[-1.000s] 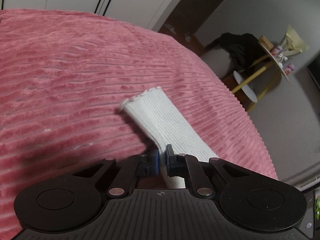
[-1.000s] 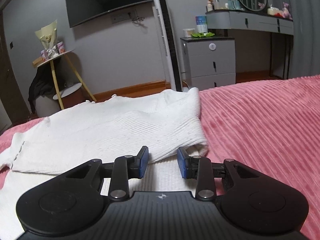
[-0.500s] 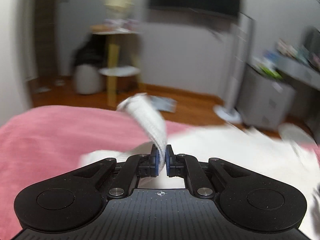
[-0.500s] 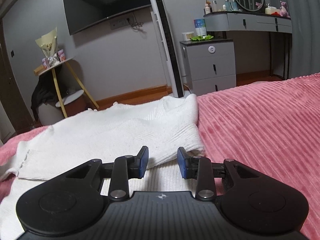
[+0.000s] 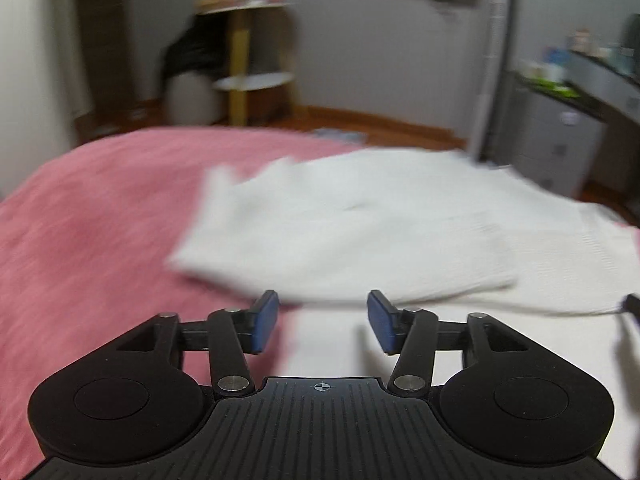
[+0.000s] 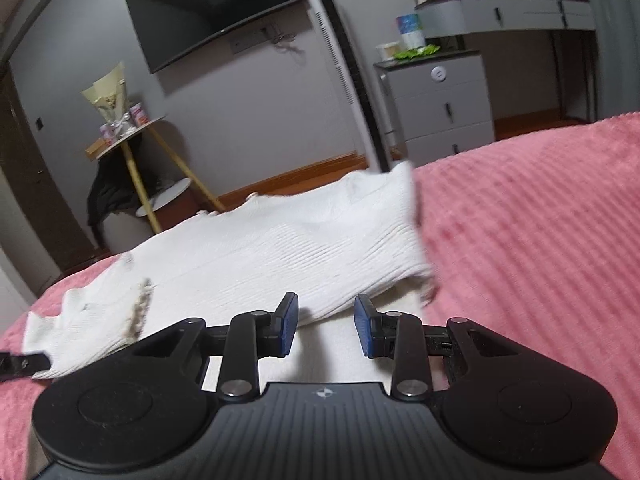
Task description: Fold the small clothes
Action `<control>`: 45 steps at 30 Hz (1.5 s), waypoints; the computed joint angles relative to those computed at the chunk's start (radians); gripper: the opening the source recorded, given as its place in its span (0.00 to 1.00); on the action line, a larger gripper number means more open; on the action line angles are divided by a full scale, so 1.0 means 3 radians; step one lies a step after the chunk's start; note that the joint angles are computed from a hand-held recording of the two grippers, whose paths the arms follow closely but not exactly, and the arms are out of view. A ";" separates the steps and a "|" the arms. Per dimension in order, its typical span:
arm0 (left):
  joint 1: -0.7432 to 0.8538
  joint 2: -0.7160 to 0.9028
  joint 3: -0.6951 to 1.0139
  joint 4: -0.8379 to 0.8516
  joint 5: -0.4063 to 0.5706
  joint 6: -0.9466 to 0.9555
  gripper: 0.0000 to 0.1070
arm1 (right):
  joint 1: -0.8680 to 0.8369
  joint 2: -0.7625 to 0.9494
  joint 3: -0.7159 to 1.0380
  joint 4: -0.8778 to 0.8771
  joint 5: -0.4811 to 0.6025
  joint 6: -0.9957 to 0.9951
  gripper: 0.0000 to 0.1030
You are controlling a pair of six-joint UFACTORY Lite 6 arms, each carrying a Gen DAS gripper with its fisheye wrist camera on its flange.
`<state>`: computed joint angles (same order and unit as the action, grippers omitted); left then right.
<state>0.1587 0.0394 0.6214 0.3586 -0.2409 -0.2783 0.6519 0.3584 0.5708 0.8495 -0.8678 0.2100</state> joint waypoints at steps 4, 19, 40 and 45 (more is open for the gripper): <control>0.0371 0.0211 -0.0124 0.0763 -0.0284 -0.0947 0.54 | 0.0059 0.0025 0.0112 -0.0249 0.0130 0.0175 0.30; 0.1029 0.0530 0.0020 0.1925 -0.0804 -0.1697 0.61 | -0.0039 0.1183 0.2387 -0.0478 0.1626 -0.0286 0.32; 0.0828 0.0495 -0.0149 0.1395 -0.0911 -0.1171 0.62 | 0.0210 0.0170 0.0720 0.1100 0.0153 -0.1334 0.07; 0.0638 0.0435 -0.0216 0.1120 -0.0884 -0.0901 0.62 | -0.0020 0.0274 0.0457 0.0170 0.0198 -0.0158 0.15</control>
